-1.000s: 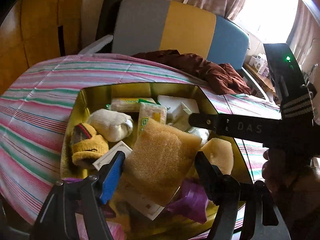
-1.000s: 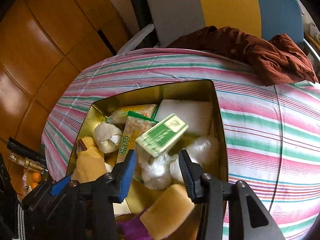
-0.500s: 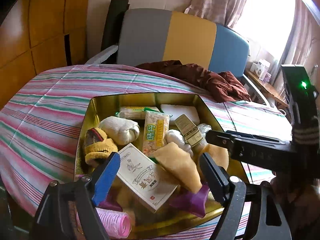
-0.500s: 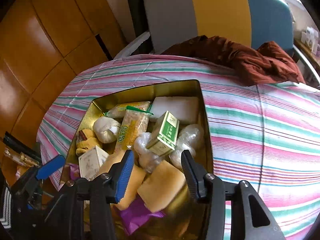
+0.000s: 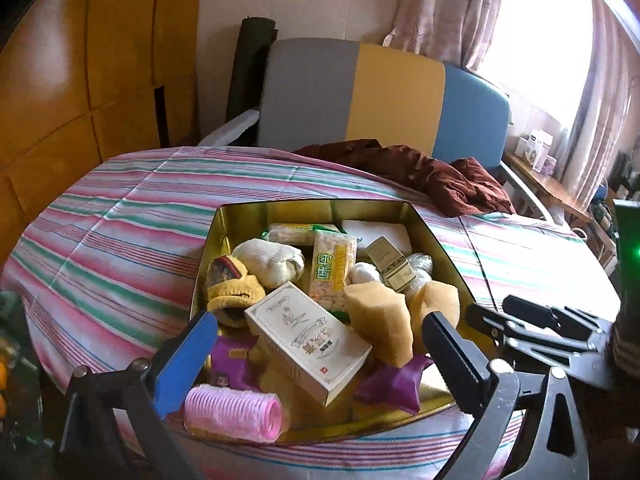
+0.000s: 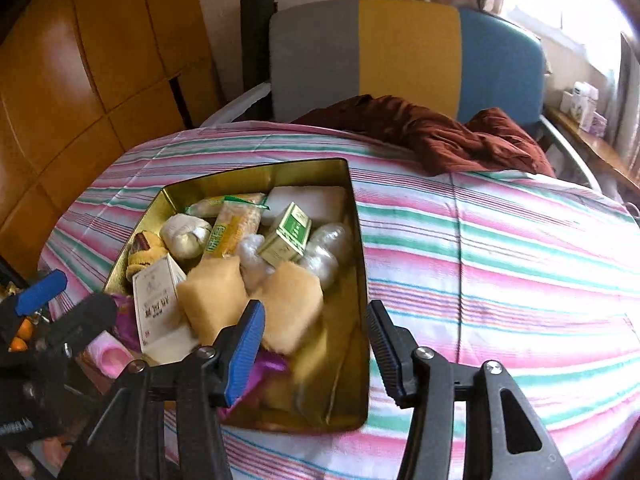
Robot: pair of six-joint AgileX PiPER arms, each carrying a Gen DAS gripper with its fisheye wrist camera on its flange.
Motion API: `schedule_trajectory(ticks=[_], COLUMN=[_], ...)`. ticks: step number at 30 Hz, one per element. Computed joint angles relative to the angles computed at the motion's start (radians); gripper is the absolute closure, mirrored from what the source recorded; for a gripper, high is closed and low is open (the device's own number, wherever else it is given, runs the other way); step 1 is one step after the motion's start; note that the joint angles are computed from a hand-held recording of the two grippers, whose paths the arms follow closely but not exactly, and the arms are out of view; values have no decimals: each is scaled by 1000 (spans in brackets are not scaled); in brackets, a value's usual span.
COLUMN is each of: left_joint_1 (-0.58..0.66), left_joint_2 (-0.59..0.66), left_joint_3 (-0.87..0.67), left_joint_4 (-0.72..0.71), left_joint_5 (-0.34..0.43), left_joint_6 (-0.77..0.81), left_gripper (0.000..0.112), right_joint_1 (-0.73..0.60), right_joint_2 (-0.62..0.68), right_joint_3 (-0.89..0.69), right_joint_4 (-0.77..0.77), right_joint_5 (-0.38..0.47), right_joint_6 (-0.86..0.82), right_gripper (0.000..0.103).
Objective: Organize objects
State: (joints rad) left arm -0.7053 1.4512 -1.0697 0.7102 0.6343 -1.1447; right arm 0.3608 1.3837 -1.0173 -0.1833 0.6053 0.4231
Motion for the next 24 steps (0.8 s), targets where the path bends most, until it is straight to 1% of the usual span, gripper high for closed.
schedule_trajectory(ticks=[5, 6, 9, 10, 12, 14, 16, 17, 18, 19, 21, 24], left_joint_1=[-50, -63, -117, -125, -128, -124, -98, -94, -99, -107, -109, -98], left_joint_2=[-22, -22, 5, 4, -16, -47, -100, -114, -116, -108, -83, -68], left_joint_3=[19, 18, -10, -7, 15, 46, 95, 107, 104, 88, 52, 31], left_joint_4=[69, 87, 154, 161, 166, 176, 183, 199, 216, 219, 191, 143], left_joint_5=[56, 79, 196, 202, 184, 145, 46, 28, 45, 81, 136, 156], left_joint_6=[-91, -115, -192, -200, -216, -238, -248, -273, -298, -297, -246, -197], left_gripper=[10, 10, 10, 10, 10, 10, 10, 10, 10, 10, 11, 11], right_joint_1=[49, 56, 88, 94, 104, 103, 99, 100, 106, 109, 113, 117], right_joint_2=[-50, -54, -74, -78, -81, -76, -74, -76, -80, -78, -74, -61], right_joint_3=[77, 86, 108, 109, 101, 83, 73, 71, 74, 75, 79, 83], right_joint_4=[-99, -125, -233, -257, -289, -289, -284, -282, -284, -279, -258, -230], right_joint_5=[-16, -17, -15, -15, -11, -10, -12, -13, -10, -11, -13, -19], right_joint_6=[135, 165, 283, 307, 330, 321, 314, 313, 317, 311, 297, 276], right_gripper=[50, 50, 50, 50, 50, 50, 50, 50, 50, 50, 50, 50])
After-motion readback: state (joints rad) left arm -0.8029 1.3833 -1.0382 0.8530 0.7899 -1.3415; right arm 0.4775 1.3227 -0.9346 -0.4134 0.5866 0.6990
